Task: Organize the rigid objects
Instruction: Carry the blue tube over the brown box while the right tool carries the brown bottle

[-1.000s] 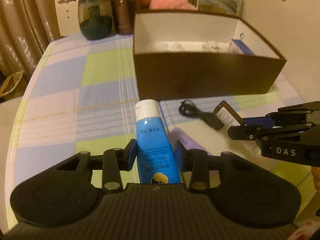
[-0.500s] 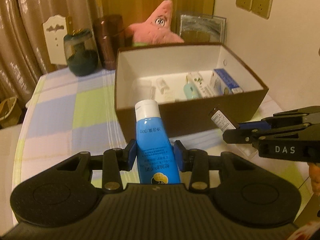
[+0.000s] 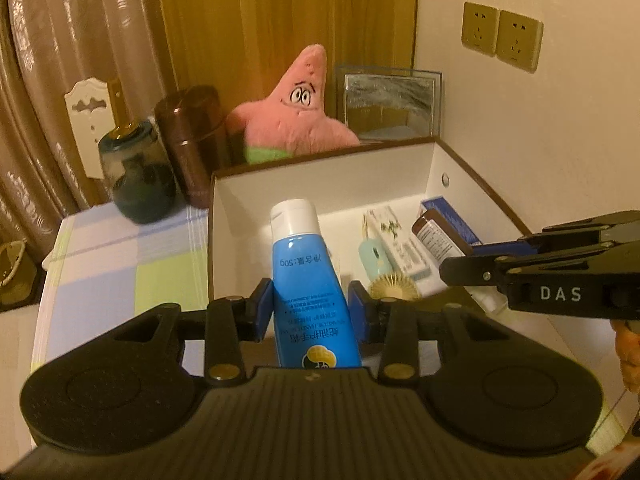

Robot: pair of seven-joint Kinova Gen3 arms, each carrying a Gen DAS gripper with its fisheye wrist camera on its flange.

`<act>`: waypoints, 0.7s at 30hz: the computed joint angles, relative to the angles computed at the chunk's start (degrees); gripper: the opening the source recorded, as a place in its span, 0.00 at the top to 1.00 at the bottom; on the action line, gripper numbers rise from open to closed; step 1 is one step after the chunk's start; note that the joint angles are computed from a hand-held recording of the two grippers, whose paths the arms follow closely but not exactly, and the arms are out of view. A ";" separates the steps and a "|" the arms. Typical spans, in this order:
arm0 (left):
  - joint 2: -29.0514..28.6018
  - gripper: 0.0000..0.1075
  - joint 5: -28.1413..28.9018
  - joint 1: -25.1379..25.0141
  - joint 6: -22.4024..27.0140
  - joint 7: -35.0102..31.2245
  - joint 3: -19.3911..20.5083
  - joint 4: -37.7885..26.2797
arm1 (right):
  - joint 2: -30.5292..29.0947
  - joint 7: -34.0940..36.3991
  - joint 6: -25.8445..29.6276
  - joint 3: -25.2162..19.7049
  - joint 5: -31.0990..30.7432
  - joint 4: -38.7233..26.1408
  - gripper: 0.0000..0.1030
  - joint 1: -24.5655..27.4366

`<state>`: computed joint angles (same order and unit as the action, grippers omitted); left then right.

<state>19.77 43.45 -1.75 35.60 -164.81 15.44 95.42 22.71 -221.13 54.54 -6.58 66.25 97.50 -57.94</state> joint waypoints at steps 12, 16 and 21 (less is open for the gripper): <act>7.04 0.66 -9.63 5.67 -0.69 8.41 0.79 -11.04 | -0.76 2.79 -2.36 1.39 0.30 0.69 0.77 5.28; 9.55 0.66 -13.54 7.41 -0.63 11.54 0.72 -14.44 | -0.50 3.74 -4.07 1.84 -0.45 0.88 0.77 6.93; 12.97 0.66 -18.51 9.70 0.26 15.73 0.11 -18.74 | 0.39 4.56 -6.37 2.76 -2.06 0.99 0.78 8.61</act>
<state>32.75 24.94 7.95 35.86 -149.08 15.54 76.69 23.09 -216.57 48.17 -3.82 64.19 98.49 -49.33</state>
